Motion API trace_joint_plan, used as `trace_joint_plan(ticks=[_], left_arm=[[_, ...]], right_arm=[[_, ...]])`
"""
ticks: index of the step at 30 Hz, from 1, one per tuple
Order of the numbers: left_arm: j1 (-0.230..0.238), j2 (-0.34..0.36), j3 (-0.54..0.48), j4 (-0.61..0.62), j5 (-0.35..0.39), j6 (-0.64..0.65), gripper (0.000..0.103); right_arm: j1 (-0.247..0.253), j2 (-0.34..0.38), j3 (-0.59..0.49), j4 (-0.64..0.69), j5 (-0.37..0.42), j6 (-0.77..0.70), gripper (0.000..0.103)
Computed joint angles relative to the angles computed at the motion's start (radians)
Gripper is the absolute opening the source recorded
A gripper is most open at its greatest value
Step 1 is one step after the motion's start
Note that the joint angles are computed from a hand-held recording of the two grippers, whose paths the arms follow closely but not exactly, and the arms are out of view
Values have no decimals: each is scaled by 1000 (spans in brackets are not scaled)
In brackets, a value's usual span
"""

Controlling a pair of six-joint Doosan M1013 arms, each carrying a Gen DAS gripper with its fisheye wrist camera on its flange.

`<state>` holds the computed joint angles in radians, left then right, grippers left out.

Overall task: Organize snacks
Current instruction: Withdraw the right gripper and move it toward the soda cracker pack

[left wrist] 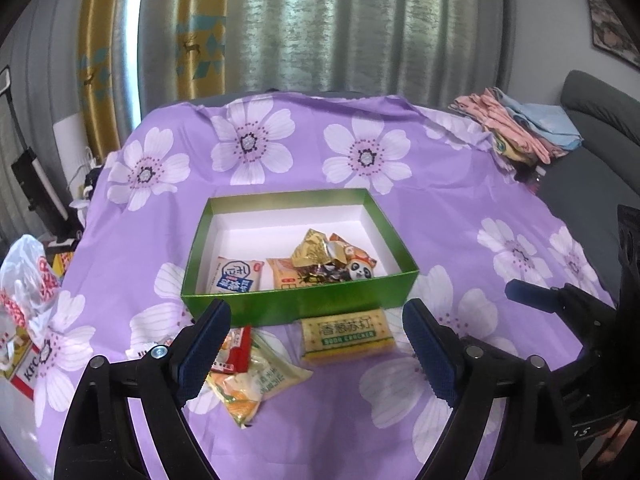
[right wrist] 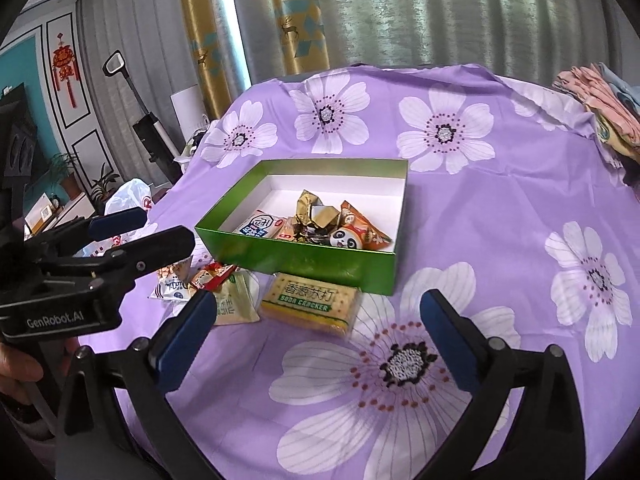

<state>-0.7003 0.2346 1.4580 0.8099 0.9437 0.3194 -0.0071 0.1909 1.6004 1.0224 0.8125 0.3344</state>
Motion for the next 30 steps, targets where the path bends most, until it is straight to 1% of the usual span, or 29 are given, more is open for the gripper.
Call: trace_joint_plan(ticks=[8, 13, 26, 30], left_arm=[[-13, 7, -7, -18, 6, 16, 88], [-14, 15, -10, -35, 12, 25, 88], [6, 38, -16, -107, 6, 64, 88], [19, 41, -8, -141, -22, 77, 88]], right_arm=[[-17, -6, 15, 0, 3, 2, 102], [-22, 2, 15, -25, 5, 30, 102], [-17, 31, 0, -75, 3, 80, 102], [-13, 43, -7, -94, 0, 94, 102]])
